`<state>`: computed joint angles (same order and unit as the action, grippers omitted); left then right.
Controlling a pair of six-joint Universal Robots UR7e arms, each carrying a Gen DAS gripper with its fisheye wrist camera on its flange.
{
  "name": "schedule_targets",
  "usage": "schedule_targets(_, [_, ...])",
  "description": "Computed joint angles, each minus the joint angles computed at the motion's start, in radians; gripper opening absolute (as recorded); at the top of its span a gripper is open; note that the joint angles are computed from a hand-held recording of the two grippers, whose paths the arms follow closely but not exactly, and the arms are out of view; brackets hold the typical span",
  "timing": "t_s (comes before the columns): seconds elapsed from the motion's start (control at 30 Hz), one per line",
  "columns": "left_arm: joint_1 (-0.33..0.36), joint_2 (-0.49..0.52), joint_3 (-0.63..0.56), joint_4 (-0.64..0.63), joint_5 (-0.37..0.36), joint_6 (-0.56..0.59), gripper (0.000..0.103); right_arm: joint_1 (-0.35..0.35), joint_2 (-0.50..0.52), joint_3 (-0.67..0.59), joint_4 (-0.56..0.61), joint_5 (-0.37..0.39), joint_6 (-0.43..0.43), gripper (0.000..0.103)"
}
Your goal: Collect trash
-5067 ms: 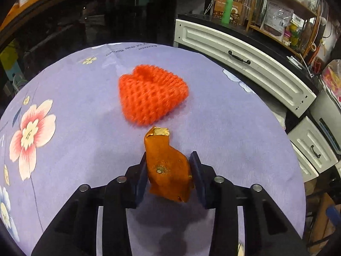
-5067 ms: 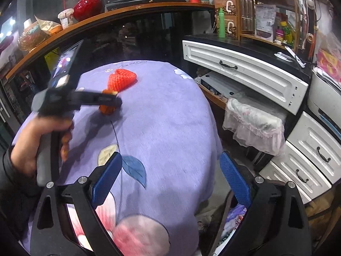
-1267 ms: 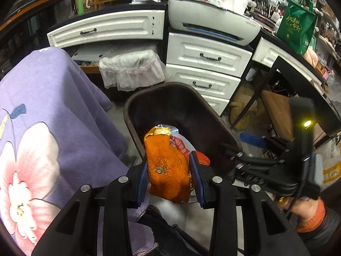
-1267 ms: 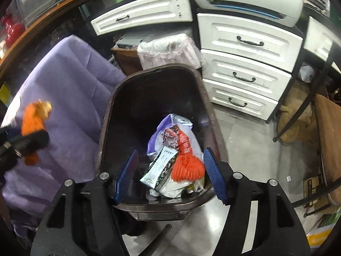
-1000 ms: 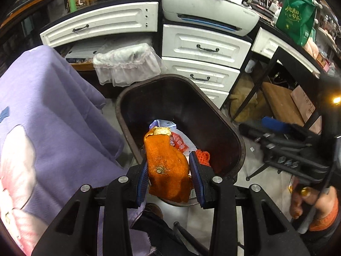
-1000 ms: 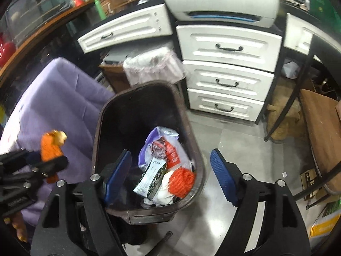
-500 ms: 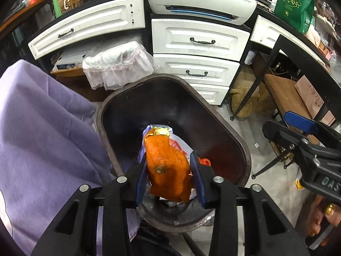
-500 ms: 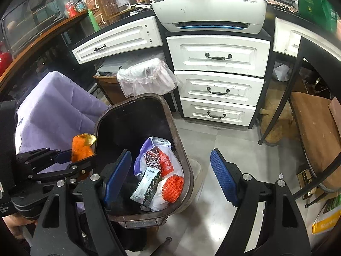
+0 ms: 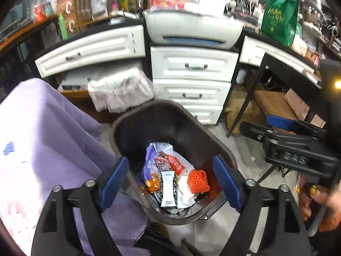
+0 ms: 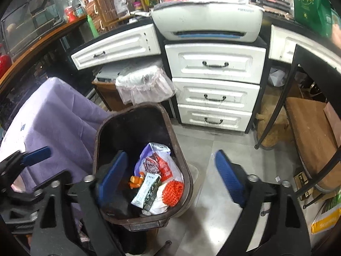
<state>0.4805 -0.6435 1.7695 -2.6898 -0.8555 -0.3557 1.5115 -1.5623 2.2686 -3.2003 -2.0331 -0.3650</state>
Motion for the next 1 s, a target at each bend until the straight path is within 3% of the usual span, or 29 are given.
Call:
schedule_targets(0.1, [-0.032,-0.063,0.076,-0.071,0.035,-0.014,0.094,0.030,-0.003,0.002,-0.020,-0.010,-0.001,0.087])
schedule_targets(0.33, [-0.100,-0.179,0.200,-0.147,0.138,-0.036,0.097,0.143,0.004,-0.004,-0.012,-0.045,-0.001,0.092])
schedule_targets(0.7, [-0.187,-0.348,0.345,-0.082,0.261,-0.187,0.097,0.393,0.058,0.012,-0.085,-0.147,-0.007,0.095])
schedule_targets(0.87, [-0.240,-0.423,0.395,0.053,0.381,-0.329,0.097,0.501,0.082,0.042,-0.180,-0.180,-0.037,0.095])
schedule_targets(1.0, [-0.276,-0.490,0.434,0.154,0.443,-0.443,0.097,0.567,0.076,0.070,-0.166,-0.171,-0.052,0.096])
